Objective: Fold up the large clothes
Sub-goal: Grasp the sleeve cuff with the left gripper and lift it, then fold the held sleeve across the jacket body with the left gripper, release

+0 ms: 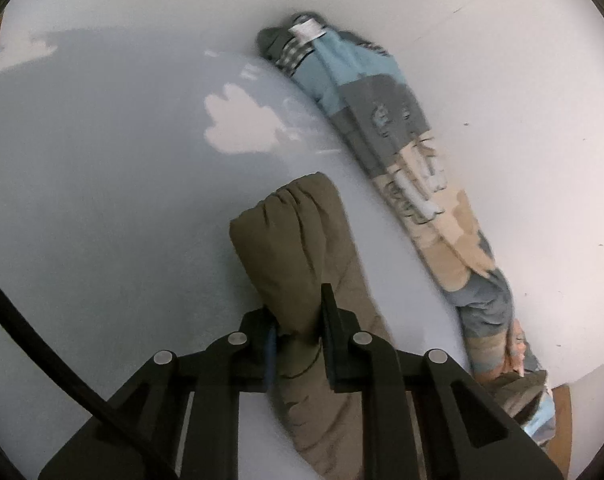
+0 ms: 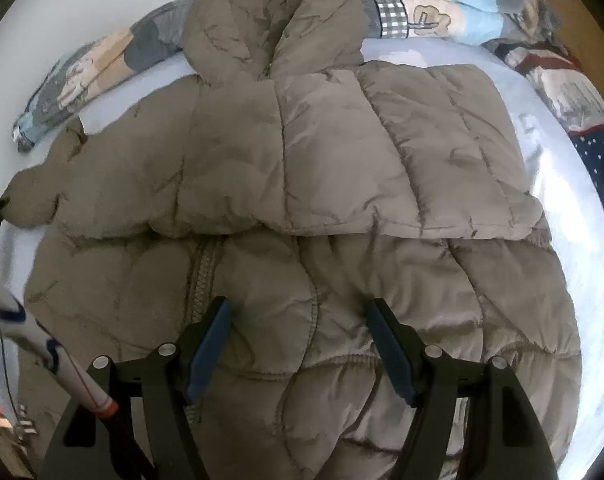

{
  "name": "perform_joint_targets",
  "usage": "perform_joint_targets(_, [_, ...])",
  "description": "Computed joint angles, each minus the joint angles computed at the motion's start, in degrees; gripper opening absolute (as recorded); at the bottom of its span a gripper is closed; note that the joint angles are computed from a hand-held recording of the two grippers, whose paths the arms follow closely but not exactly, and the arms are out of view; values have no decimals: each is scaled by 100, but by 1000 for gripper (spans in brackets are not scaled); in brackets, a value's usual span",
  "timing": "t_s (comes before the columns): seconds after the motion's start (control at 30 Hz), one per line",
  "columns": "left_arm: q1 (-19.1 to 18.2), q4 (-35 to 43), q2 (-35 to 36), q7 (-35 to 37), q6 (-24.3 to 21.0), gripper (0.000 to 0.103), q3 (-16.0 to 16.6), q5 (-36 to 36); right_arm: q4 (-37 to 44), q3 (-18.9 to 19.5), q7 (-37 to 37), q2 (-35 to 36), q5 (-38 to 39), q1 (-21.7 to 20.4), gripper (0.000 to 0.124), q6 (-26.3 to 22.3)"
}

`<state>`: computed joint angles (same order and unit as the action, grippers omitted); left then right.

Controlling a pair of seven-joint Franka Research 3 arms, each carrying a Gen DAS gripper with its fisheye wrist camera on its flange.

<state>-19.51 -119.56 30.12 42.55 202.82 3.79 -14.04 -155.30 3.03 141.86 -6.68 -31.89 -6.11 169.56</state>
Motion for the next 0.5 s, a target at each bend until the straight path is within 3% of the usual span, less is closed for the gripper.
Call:
perform_joint_targets(0.2, [-663, -242, -558, 518, -214, 17, 431, -481, -260, 89, -107, -345, 303, -195, 76, 261])
perform_joint_targets(0.3, [-1231, -228, -772, 935, -358, 17, 800, -952, -405, 328, -40, -585, 353, -500, 76, 402])
perform_joint_targets(0.43, [-2145, -108, -1027, 1620, -585, 17, 1418, -1569, -566, 594, -59, -858, 559, -893, 76, 539])
perform_joint_targets(0.5, [-3019, 58, -1086, 2097, -794, 17, 2112, -1981, -654, 616, -168, -1007, 754, -977, 76, 569])
